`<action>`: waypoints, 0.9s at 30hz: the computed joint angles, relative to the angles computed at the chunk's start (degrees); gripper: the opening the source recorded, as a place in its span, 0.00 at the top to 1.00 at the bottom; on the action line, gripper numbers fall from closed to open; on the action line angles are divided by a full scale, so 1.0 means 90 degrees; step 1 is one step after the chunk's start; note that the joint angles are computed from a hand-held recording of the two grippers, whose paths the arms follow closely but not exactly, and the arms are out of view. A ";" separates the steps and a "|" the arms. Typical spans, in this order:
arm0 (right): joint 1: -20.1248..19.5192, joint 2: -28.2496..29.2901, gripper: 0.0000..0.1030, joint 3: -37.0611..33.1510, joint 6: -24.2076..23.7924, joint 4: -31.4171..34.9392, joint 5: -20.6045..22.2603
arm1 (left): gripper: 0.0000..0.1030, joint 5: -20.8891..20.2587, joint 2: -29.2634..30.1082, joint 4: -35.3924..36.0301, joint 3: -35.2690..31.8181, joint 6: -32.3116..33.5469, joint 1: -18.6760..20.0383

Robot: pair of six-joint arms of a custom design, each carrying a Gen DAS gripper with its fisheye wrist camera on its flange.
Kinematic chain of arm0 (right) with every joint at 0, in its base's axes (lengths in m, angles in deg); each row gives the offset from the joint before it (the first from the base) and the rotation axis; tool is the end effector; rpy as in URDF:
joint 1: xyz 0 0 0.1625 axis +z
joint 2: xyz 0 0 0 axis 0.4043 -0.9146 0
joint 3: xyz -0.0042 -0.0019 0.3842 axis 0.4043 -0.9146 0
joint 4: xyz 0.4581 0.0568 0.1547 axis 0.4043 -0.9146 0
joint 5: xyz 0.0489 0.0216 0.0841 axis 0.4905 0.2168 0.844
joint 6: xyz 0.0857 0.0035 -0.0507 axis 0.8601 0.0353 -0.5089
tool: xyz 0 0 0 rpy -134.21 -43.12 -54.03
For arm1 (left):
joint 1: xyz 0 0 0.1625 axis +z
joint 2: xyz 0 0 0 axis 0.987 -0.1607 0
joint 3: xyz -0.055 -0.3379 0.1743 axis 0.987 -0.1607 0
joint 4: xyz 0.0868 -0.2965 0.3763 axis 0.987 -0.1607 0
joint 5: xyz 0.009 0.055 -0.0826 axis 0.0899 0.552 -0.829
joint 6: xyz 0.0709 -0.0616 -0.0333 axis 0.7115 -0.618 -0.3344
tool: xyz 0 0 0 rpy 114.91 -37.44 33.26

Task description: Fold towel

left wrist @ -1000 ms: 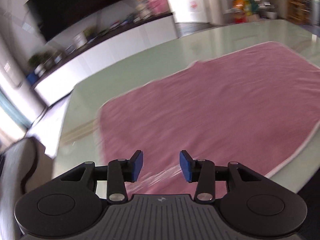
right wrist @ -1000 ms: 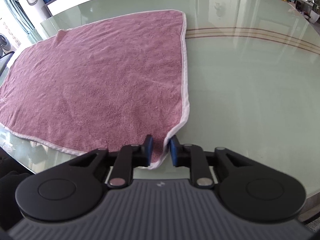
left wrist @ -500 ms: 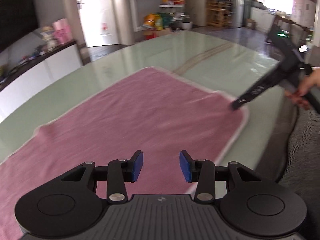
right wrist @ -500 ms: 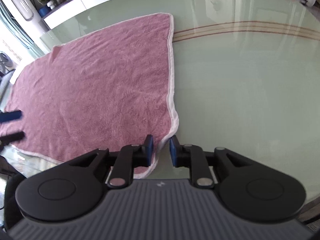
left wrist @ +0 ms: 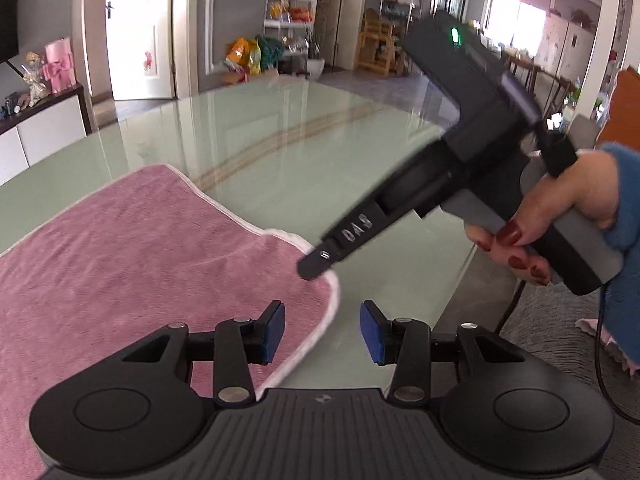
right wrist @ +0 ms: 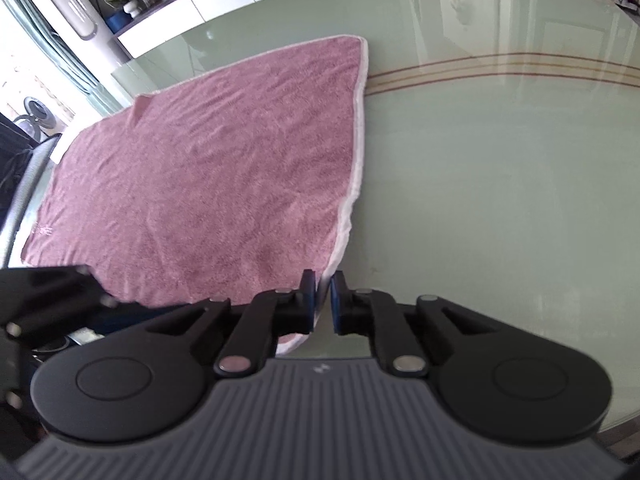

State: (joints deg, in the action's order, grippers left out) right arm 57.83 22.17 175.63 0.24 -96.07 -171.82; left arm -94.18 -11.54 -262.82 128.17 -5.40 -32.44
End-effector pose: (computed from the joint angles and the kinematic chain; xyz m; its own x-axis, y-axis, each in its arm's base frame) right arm 0.0203 -0.6605 0.1777 -0.8170 -0.4529 0.3570 -0.5307 0.8327 -0.1580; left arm -0.2833 -0.5993 -0.0562 -0.6917 0.4831 -0.5368 0.6968 0.6419 -0.3201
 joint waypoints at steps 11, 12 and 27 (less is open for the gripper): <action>0.0028 -0.0001 0.92 -0.0144 -0.0018 0.0335 0.0270 | 0.60 0.0399 0.0431 -0.0157 -0.0307 -0.0596 -0.0065; 0.0020 -0.0004 0.92 -0.0147 -0.0012 0.0348 0.0284 | 0.64 0.0473 0.0486 -0.0160 -0.0347 -0.0705 -0.0076; -0.0113 -0.0046 0.92 -0.0276 -0.0121 0.0774 0.0645 | 0.94 0.0889 0.0574 0.0089 -0.0376 -0.1823 -0.0185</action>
